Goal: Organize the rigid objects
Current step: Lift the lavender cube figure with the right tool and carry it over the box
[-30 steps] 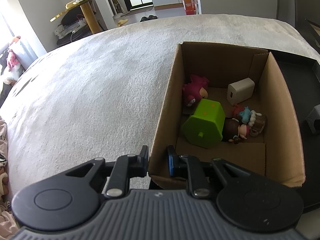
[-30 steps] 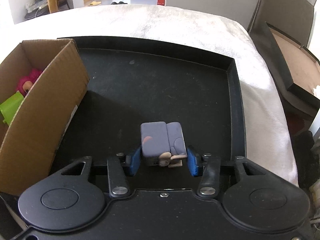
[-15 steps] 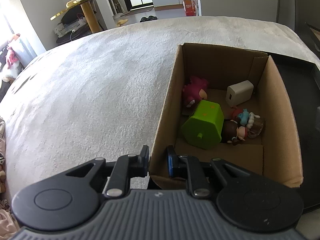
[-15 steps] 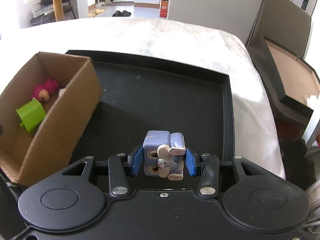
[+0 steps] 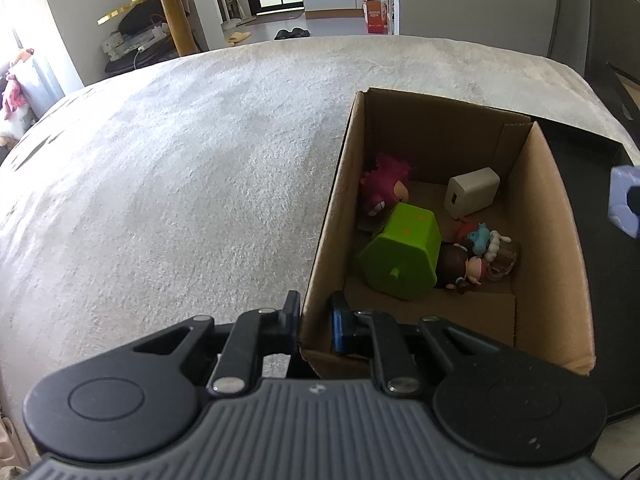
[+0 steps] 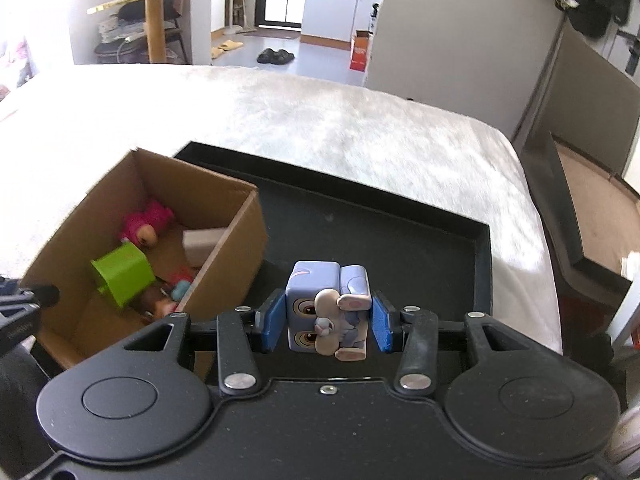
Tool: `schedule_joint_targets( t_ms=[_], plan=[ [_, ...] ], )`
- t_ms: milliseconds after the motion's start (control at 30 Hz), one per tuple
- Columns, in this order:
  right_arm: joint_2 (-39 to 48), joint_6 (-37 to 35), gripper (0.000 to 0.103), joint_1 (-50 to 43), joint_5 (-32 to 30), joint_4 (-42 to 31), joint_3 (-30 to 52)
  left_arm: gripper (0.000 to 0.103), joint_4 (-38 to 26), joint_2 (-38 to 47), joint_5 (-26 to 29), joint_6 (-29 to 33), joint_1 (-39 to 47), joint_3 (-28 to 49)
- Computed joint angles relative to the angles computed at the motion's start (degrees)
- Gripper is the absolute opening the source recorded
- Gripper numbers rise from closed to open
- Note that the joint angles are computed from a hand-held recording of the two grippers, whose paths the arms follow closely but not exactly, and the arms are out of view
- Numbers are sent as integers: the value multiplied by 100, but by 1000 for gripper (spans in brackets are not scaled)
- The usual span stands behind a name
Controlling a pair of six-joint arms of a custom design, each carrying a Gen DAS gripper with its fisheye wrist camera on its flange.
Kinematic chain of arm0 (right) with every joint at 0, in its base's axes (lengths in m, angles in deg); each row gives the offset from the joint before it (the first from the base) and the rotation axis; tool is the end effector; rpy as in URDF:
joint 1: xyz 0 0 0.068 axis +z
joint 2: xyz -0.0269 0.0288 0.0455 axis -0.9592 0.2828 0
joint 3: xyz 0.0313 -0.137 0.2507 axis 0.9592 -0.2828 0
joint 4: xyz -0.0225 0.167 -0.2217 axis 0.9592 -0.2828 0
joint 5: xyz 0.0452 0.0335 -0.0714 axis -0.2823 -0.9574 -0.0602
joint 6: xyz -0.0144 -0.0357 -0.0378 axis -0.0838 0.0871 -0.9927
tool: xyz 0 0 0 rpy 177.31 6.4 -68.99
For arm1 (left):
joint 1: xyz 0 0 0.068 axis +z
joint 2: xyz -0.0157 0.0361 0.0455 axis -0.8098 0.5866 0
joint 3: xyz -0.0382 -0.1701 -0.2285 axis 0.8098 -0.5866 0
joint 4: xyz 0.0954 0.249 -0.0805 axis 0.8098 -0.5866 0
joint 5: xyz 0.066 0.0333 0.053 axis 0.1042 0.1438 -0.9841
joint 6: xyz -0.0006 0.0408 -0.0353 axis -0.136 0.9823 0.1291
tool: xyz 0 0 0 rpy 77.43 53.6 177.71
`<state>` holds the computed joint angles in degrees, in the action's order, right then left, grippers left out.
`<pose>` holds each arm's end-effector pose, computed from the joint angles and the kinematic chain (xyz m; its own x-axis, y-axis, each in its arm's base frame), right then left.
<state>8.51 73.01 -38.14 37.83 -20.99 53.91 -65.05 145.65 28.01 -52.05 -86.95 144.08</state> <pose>0.2149 0.1300 0.2413 -0.7557 0.0695 -0.6512 0.1820 0.9775 -0.1068 0.2895 -0.1759 0.2147 -0.7548 0.3031 -0.5817 0.2828 0.9506 0.1284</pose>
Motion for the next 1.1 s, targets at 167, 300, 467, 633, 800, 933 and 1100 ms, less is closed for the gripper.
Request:
schedule_joint_targets(
  t_ms=[167, 300, 467, 633, 800, 933, 1100],
  plan=[
    [136, -98, 44, 105, 55, 2, 252, 14, -8, -1, 239, -45, 109, -1],
    [264, -272, 44, 131, 69, 76, 431, 14, -36, -5, 445, -78, 202, 5],
    [542, -385, 44, 198, 55, 120, 733, 14, -1, -41, 583, -144, 280, -36],
    [888, -449, 44, 334, 64, 171, 1064, 14, 36, -62, 757, -181, 377, -63],
    [1187, -564, 44, 428, 42, 264, 1335, 14, 84, -96, 945, -249, 487, -105],
    [1371, -649, 44, 459, 10, 314, 1474, 14, 145, -144, 1019, -251, 527, -164],
    [1569, -674, 44, 517, 17, 284, 1663, 14, 174, -162, 1119, -264, 585, -187]
  ],
)
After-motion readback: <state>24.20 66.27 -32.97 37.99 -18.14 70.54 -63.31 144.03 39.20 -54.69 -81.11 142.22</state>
